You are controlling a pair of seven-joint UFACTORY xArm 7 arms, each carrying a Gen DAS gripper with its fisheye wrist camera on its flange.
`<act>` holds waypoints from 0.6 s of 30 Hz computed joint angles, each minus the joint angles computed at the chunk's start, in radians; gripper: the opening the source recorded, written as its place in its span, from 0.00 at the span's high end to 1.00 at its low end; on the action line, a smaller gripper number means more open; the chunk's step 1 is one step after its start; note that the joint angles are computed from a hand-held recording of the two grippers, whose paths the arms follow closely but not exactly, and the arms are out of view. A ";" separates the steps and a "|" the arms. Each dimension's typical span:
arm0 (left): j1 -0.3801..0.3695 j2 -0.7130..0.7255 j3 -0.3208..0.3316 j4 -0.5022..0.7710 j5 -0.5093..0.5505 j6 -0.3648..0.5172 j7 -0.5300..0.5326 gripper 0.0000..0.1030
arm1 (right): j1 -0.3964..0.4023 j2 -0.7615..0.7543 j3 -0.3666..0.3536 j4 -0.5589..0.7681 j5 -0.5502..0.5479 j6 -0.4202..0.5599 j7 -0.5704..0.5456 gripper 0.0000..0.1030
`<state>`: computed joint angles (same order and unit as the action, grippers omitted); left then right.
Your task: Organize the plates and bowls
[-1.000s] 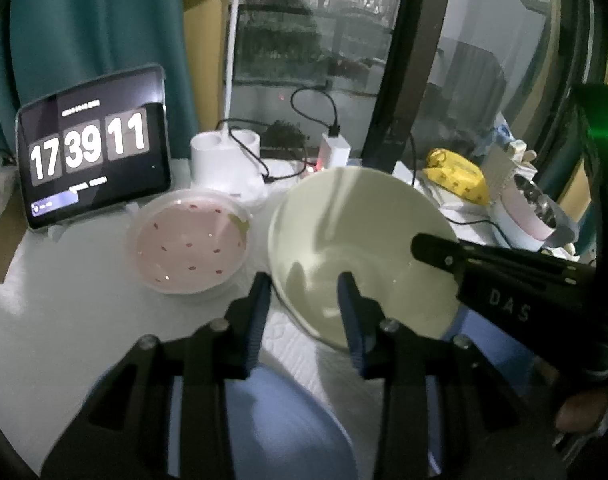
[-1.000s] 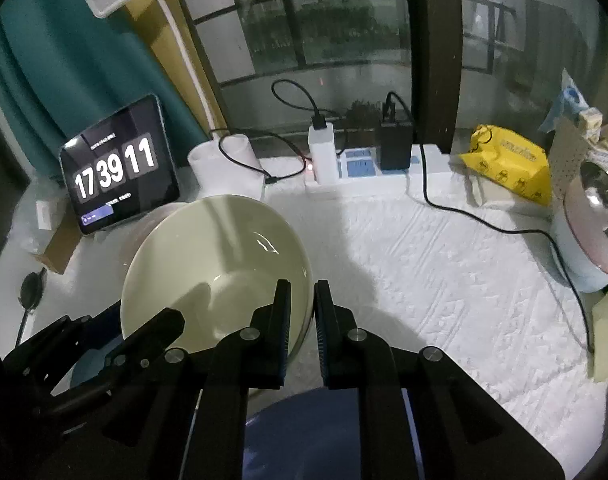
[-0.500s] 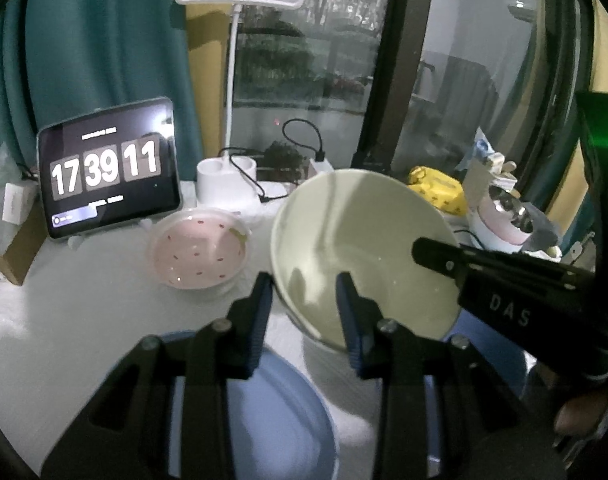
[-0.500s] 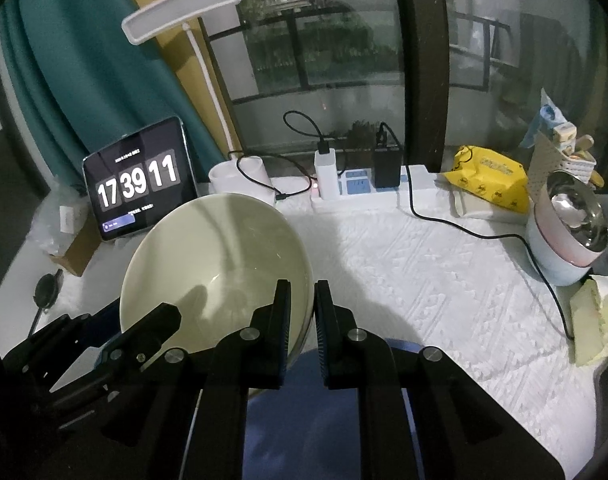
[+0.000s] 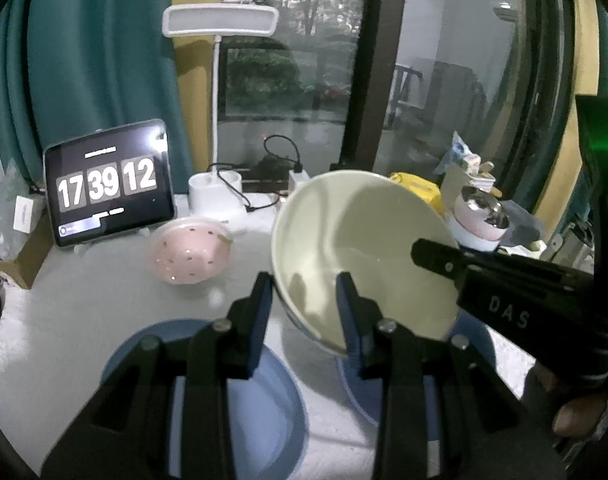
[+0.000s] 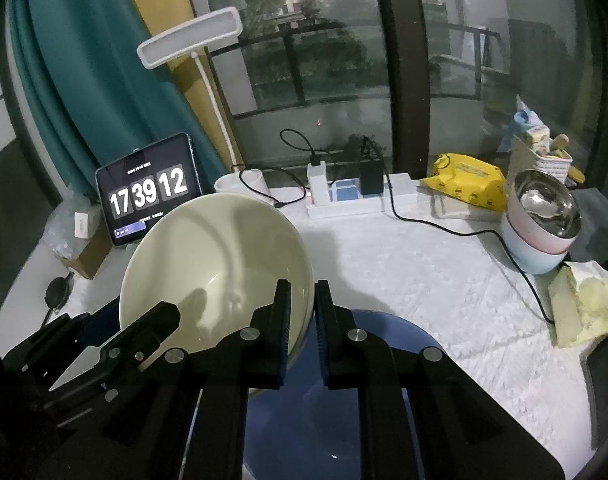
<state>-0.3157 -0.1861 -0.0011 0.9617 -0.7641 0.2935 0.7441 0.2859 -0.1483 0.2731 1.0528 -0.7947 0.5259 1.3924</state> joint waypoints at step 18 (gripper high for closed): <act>-0.077 -0.071 -0.014 -0.103 0.073 -0.005 -0.066 0.67 | -0.080 -0.187 0.066 -0.216 0.081 -0.029 0.049 0.88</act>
